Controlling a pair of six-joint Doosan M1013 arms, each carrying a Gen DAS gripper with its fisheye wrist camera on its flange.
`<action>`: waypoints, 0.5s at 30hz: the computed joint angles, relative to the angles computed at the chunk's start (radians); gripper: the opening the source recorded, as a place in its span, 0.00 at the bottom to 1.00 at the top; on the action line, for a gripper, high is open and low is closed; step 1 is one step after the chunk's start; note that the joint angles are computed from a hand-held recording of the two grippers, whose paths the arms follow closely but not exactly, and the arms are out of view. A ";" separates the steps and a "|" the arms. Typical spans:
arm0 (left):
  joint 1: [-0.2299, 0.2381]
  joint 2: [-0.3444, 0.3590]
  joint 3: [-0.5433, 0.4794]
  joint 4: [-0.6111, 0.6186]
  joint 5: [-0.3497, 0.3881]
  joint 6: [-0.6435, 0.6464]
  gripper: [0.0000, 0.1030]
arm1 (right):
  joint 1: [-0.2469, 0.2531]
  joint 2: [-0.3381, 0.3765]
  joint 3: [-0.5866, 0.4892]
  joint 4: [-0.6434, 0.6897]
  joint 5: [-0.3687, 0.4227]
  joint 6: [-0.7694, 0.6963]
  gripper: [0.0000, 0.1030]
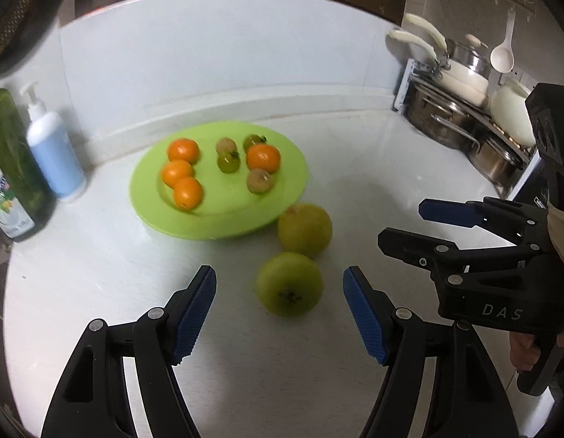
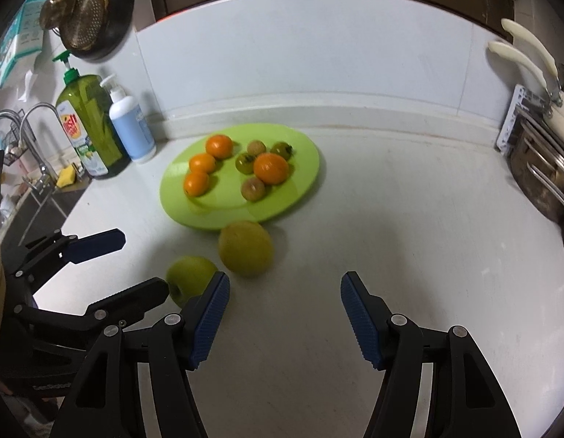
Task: Organize fruits
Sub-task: 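Withdraw both open grippers from the plate toward the apple and pear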
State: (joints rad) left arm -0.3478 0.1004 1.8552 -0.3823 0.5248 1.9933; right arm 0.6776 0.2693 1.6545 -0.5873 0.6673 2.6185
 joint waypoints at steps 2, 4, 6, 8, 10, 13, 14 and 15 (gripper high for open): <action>-0.005 0.011 -0.001 0.001 0.009 -0.007 0.69 | -0.002 0.000 0.006 0.011 0.005 -0.007 0.62; -0.010 0.019 -0.001 0.013 0.016 -0.024 0.69 | -0.004 0.000 0.013 0.021 0.006 -0.011 0.62; -0.016 0.027 -0.001 0.027 0.016 -0.039 0.69 | -0.008 0.004 0.015 0.036 0.013 -0.019 0.62; -0.020 0.033 -0.001 0.034 0.013 -0.044 0.69 | -0.013 0.006 0.019 0.054 0.015 -0.028 0.62; -0.022 0.040 -0.002 0.033 0.015 -0.045 0.67 | -0.017 0.007 0.023 0.064 0.018 -0.034 0.62; -0.024 0.054 -0.009 0.031 0.023 -0.051 0.61 | -0.023 0.011 0.026 0.084 0.023 -0.048 0.62; -0.024 0.056 -0.010 0.033 0.022 -0.054 0.59 | -0.025 0.012 0.026 0.093 0.022 -0.053 0.62; -0.025 0.060 -0.011 0.034 0.022 -0.055 0.58 | -0.027 0.013 0.027 0.098 0.023 -0.056 0.62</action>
